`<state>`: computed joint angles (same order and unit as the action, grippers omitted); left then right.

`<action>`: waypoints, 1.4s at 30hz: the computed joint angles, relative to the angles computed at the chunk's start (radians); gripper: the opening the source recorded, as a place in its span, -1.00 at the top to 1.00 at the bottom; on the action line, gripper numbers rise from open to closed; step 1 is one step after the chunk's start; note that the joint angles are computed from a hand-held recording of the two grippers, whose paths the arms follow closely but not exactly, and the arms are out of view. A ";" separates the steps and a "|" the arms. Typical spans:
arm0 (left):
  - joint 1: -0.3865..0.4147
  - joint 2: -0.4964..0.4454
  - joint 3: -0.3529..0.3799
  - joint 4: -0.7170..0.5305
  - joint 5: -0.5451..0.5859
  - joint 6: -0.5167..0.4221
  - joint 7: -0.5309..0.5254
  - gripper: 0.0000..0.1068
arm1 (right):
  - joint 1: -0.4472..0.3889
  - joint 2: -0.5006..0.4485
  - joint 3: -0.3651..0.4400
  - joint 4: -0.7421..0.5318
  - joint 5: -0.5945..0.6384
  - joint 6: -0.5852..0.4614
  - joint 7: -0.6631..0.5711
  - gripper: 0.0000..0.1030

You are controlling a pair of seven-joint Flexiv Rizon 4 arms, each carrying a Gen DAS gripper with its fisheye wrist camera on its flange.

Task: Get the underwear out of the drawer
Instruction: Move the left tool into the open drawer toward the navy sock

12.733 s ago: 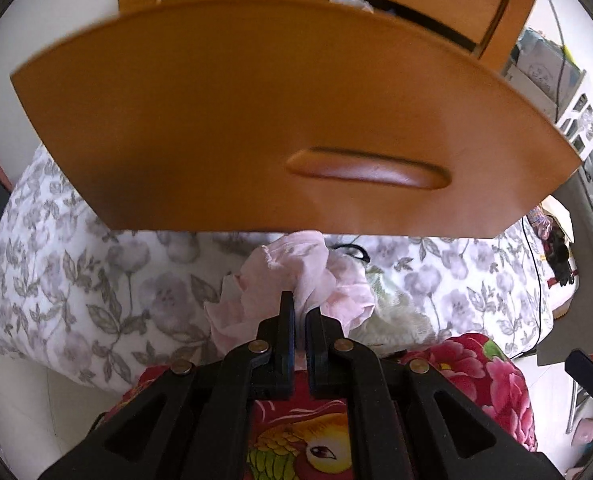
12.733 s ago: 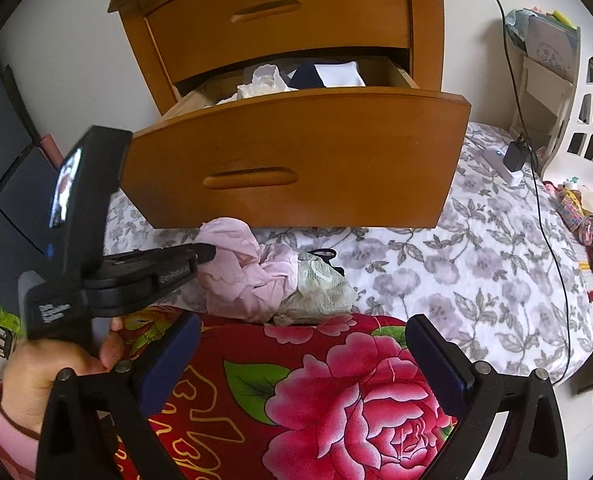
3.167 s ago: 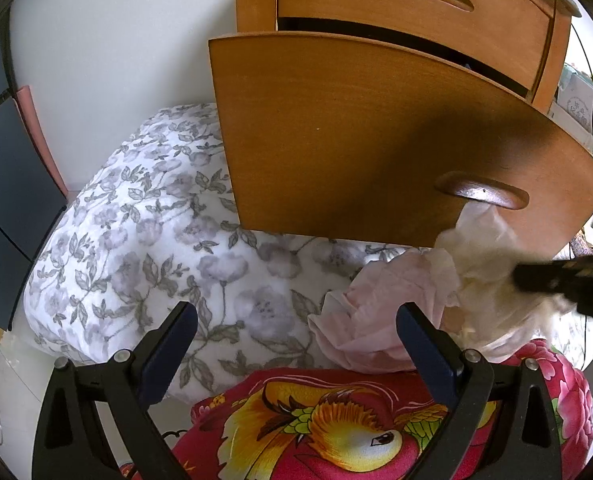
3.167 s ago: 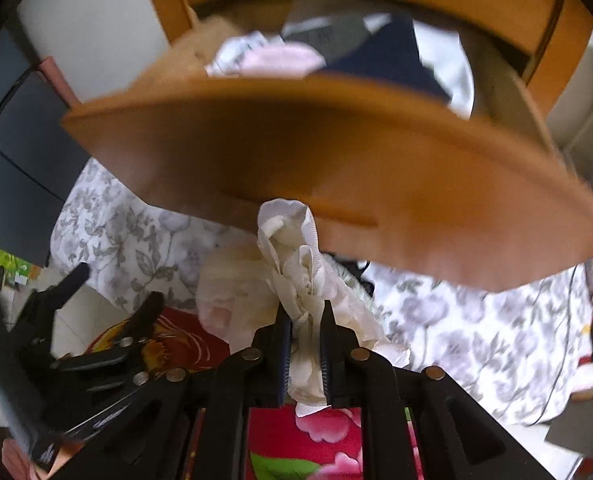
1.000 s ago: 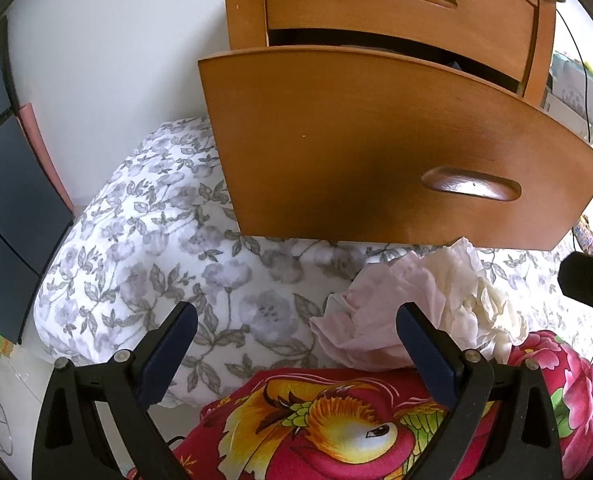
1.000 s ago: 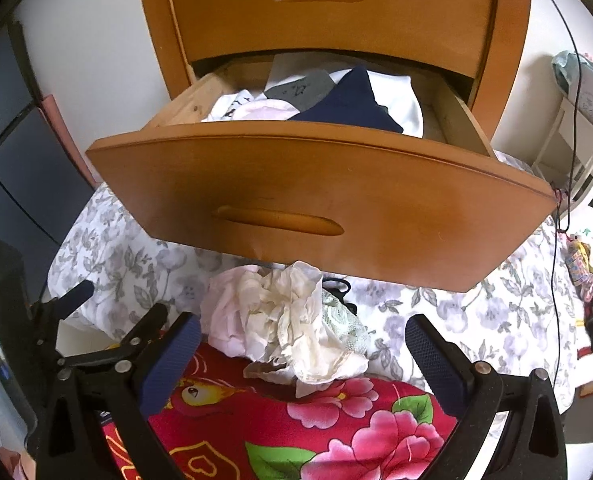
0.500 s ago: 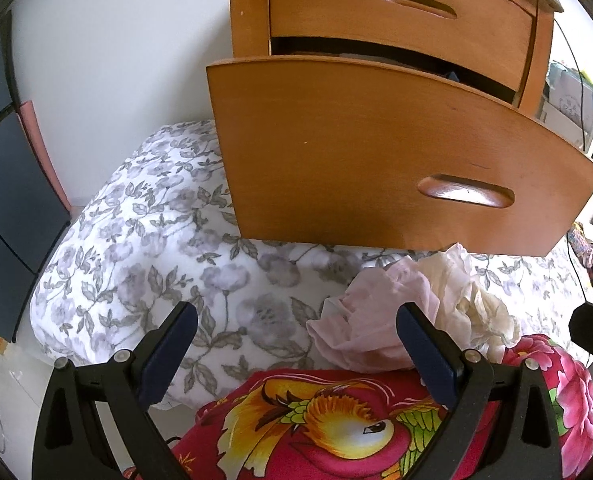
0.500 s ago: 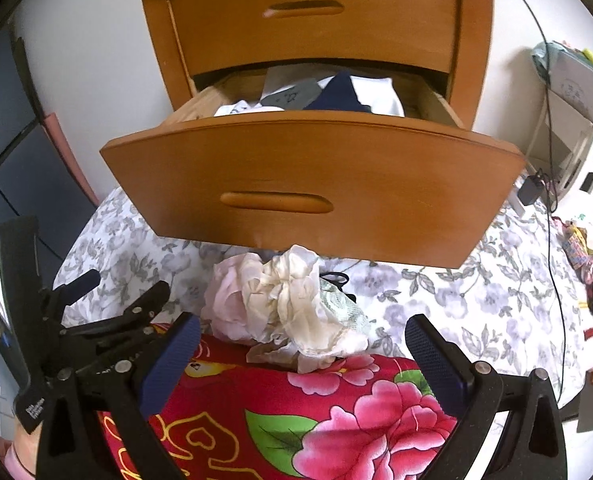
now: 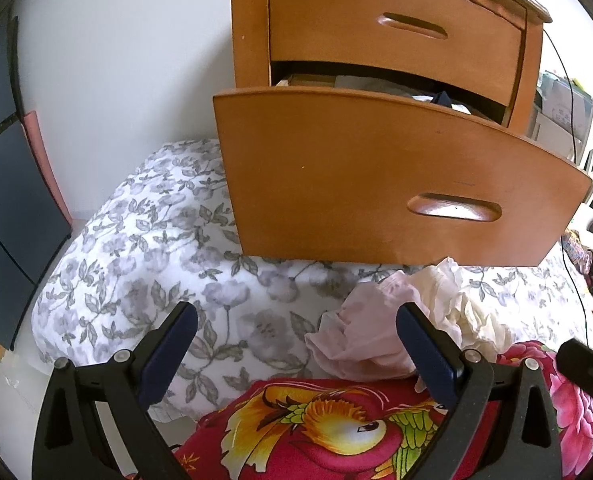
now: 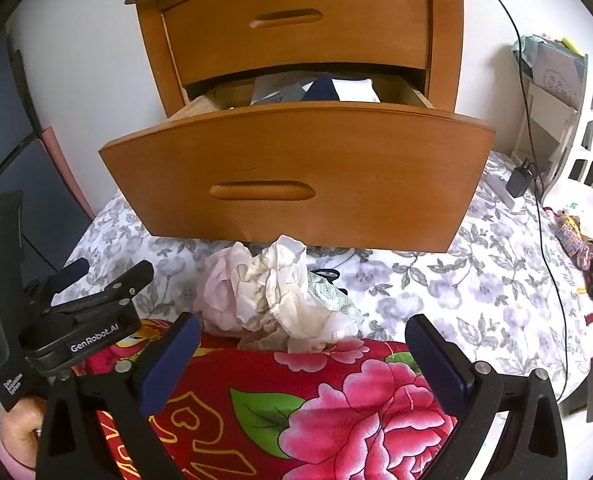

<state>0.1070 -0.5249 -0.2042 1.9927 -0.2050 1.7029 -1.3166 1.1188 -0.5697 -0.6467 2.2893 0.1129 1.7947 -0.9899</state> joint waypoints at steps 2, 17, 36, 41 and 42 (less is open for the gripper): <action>0.027 0.001 -0.032 0.012 0.007 0.026 0.002 -0.87 | -0.016 -0.005 0.023 -0.004 -0.001 0.007 0.000 -1.00; 0.245 -0.002 -0.256 0.053 0.118 0.084 -0.044 -0.87 | -0.066 -0.020 0.078 -0.011 0.022 0.034 0.002 -1.00; 0.569 -0.034 -0.663 -0.020 0.128 -0.053 0.031 -0.87 | -0.190 -0.025 0.203 -0.044 0.032 0.062 -0.038 -1.00; 0.372 0.017 -0.453 -0.162 0.084 -0.159 0.079 -0.87 | -0.219 -0.028 0.232 -0.052 0.034 0.071 -0.049 -1.00; 0.342 0.015 -0.424 -0.195 0.072 -0.193 0.083 -0.87 | -0.232 -0.028 0.243 -0.054 0.033 0.071 -0.050 -1.00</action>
